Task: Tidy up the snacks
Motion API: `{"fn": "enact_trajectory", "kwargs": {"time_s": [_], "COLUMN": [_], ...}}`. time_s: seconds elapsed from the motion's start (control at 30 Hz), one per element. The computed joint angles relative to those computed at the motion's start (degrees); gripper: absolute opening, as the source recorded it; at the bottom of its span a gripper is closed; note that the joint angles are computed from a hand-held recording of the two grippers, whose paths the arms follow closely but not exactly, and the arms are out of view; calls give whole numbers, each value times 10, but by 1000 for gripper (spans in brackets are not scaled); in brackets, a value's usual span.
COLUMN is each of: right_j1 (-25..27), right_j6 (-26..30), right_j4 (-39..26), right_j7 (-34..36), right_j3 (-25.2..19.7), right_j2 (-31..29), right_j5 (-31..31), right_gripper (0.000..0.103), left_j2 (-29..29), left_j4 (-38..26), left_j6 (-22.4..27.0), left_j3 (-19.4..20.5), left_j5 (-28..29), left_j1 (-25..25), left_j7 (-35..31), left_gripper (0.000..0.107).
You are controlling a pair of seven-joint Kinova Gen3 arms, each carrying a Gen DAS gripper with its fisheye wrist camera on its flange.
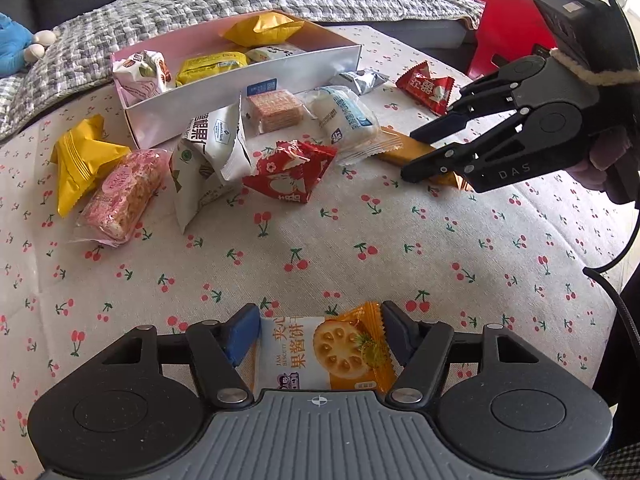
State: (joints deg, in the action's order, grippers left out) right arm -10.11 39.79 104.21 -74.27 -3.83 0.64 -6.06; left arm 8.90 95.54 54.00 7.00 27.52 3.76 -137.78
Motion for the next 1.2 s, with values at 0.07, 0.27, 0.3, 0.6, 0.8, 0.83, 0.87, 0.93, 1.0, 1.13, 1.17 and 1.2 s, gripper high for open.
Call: {"fn": "enact_trajectory", "kwargs": {"time_s": [0.07,0.27,0.3,0.6,0.8,0.83,0.87,0.93,1.0,1.13,1.17,1.2], "right_j1": [-8,-28,-31,-36,-39,-39,-40,-40,-40,-41,-41,-41], "right_j6": [2,27,32,55,56,58,59,61,65,63,63,63], "right_j4": [1,-8,-9,-14,-10,-11,-11,-12,-15,-15,-15,-16], "right_j7": [-29,-100,-109,-54,-18,-19,-22,-27,-28,-32,-33,-35], "right_j3": [-6,-18,-19,-15,-18,-18,-19,-20,-19,-20,-19,-19], "right_j2": [-4,-6,-6,-12,-20,-20,-19,-17,-13,-10,-10,-9], "right_j5": [25,68,71,23,16,17,21,27,26,30,29,29], "right_gripper": [28,26,26,30,39,40,41,41,41,41,41,41], "left_j2": [-6,-21,-23,4,15,17,19,20,25,33,36,41], "left_j4": [14,62,68,22,-14,-18,-23,-27,-41,-52,-56,-62], "left_j6": [-28,-137,-151,-66,-5,0,7,13,28,21,21,27], "left_j3": [-1,0,0,14,7,6,6,8,6,-3,-4,-5], "left_j5": [2,15,15,41,22,16,9,3,-17,-47,-52,-56], "left_j1": [4,12,13,-26,-30,-29,-28,-29,-24,-6,-3,-2], "left_j7": [7,27,30,-101,-174,-183,-192,-219,-222,-151,-131,-109], "left_gripper": [66,66,66,80,89,89,89,89,89,89,90,90]}}
